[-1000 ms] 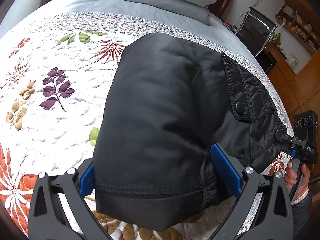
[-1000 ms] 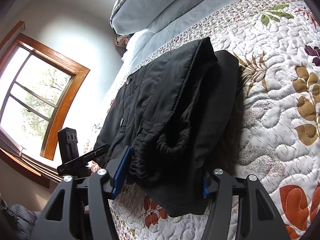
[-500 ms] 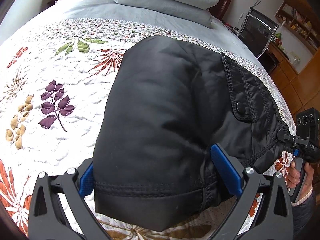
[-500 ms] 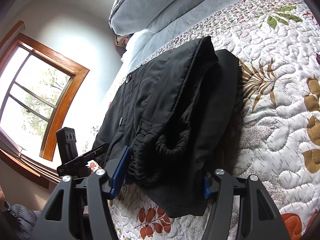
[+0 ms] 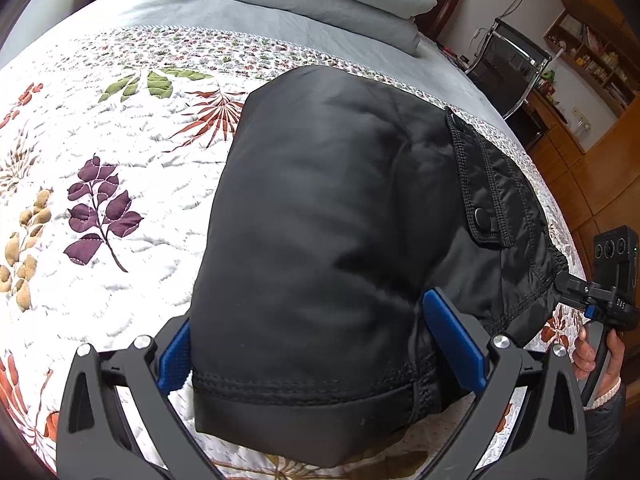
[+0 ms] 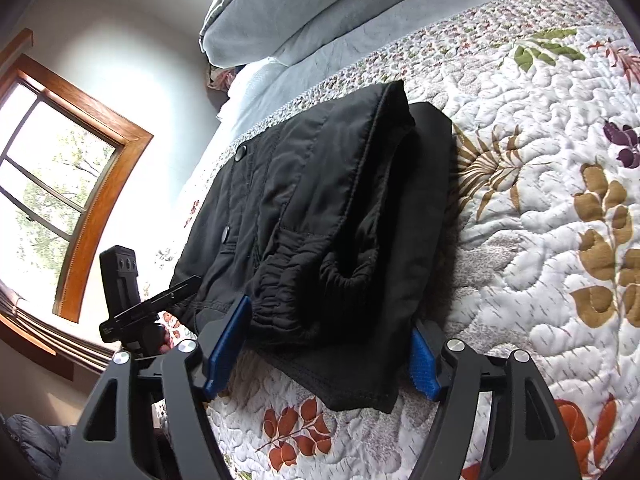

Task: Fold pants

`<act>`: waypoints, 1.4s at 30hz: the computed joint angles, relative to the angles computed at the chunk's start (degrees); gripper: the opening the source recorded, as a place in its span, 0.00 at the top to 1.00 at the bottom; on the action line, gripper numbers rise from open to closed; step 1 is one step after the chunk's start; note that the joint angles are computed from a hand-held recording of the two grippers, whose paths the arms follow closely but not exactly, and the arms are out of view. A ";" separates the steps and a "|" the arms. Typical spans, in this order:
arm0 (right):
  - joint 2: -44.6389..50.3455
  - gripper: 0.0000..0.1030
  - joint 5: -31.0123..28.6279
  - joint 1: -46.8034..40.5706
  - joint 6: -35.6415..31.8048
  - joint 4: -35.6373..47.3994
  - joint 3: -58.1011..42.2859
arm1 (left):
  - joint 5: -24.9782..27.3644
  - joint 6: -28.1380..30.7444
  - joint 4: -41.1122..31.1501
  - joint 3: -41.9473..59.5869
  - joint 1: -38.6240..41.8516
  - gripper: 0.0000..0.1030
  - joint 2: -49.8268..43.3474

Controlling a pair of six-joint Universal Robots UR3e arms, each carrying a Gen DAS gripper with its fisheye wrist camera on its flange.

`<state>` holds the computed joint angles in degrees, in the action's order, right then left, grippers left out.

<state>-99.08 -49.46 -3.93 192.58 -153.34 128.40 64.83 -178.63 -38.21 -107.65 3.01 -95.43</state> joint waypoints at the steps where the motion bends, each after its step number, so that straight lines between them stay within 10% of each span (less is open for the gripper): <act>1: -1.30 0.30 -1.19 0.45 0.02 0.77 -0.13 | -0.14 0.15 -0.03 -0.26 0.20 0.02 0.22; 8: -9.44 0.27 -13.19 3.23 1.01 8.19 -2.95 | -0.02 0.01 0.17 -0.36 0.18 0.02 0.49; 13: -10.58 0.21 -5.65 -1.38 0.53 8.73 -1.58 | 1.03 -1.19 1.35 -0.62 -0.59 0.02 0.66; 29: -0.08 0.58 -11.34 4.26 -0.63 4.31 -6.94 | 5.63 -5.36 1.68 -0.41 -5.91 0.03 2.33; 42: -1.01 0.37 -8.65 4.25 0.01 3.54 -5.03 | 6.21 -5.62 2.73 0.53 -6.51 0.03 0.38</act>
